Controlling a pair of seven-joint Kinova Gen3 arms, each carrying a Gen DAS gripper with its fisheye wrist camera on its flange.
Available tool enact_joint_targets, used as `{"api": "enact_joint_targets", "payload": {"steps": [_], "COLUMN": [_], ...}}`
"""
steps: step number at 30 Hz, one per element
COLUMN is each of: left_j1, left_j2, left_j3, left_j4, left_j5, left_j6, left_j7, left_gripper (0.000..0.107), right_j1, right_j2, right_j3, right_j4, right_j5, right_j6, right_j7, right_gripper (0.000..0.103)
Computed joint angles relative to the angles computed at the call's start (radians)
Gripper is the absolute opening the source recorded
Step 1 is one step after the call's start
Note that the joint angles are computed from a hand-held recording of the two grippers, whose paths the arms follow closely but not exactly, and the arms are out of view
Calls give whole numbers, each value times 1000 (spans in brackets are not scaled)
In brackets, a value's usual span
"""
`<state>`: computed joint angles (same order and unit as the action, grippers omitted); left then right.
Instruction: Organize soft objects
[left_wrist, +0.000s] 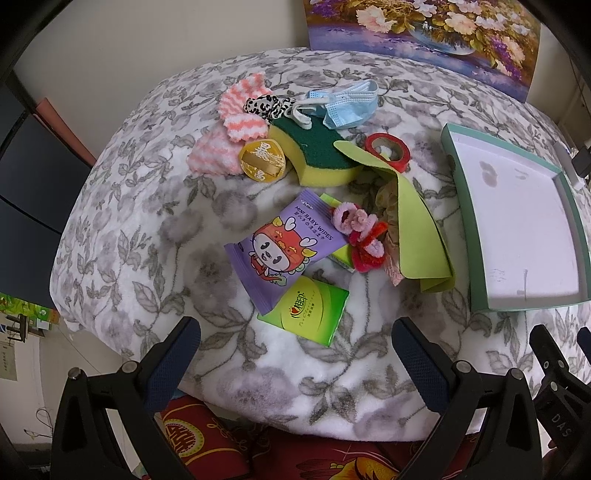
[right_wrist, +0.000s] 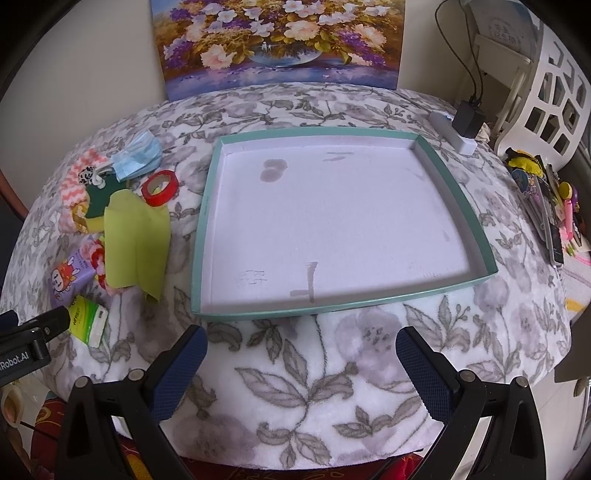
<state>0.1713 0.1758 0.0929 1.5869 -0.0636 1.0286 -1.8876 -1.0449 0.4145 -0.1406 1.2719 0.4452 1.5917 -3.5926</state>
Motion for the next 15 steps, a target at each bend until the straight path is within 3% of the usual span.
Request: {"api": "enact_joint_targets", "payload": {"steps": [15], "left_j1": [-35], "left_j2": [-4], "left_j3": [-2], "left_j4": [-9], "left_j5": [71], "left_j6": [6], "left_j7": [-43], "left_gripper": [103], "right_j1": [3], "right_j2": [7], "right_j3": [2], "right_j4": [-9], "right_j5": [1], "right_j6": [-1], "right_j7": [26], "right_gripper": [103]}}
